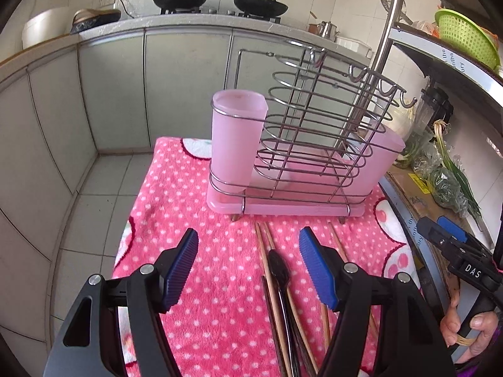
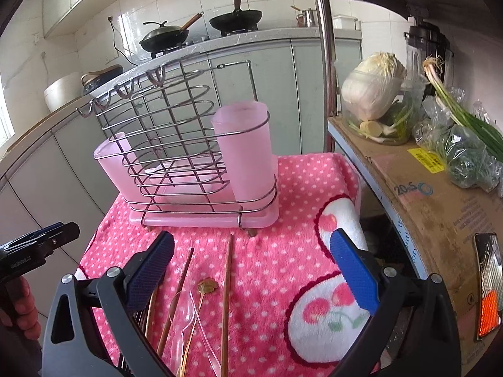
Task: Organize utensils
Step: 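Lower the left tool onto a wooden chopstick and close it while the right tool grasps another chopstick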
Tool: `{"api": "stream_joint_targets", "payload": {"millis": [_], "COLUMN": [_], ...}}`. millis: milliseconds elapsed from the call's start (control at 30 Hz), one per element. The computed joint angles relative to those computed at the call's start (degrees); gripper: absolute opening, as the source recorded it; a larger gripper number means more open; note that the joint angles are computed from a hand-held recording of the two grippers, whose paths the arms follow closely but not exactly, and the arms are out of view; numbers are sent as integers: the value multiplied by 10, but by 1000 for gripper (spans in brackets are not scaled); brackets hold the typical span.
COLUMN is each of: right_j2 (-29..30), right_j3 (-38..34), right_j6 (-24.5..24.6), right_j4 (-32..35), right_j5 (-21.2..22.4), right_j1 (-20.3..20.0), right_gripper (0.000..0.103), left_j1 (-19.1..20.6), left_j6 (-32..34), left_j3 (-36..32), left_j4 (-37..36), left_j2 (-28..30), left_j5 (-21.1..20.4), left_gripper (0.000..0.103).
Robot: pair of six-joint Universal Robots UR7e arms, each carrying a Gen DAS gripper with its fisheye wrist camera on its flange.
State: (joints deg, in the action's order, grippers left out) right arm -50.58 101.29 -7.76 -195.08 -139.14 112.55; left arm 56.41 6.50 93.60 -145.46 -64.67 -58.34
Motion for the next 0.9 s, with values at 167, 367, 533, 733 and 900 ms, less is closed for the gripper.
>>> {"api": "stream_joint_targets", "payload": {"millis": [167, 367, 533, 733, 900], "right_j2": [-24, -45, -57, -65, -60], "right_j3": [13, 26, 33, 36, 29], "right_j6": [59, 109, 138, 154, 154], "right_j4": [62, 114, 142, 164, 179], "right_j5": [35, 88, 123, 160, 170], "right_j1": [-16, -36, -51, -65, -69], "right_gripper": [96, 68, 53, 39, 37], "left_j1": [18, 32, 43, 48, 50], "left_j6": [-37, -77, -110, -128, -134], "left_j3": [-51, -118, -169, -206, -225], "left_j4": [96, 191, 250, 283, 303], "left_j2": [24, 77, 123, 161, 181], "left_j5": [-31, -49, -50, -25, -11], "left_gripper": [45, 23, 22, 20, 16]}}
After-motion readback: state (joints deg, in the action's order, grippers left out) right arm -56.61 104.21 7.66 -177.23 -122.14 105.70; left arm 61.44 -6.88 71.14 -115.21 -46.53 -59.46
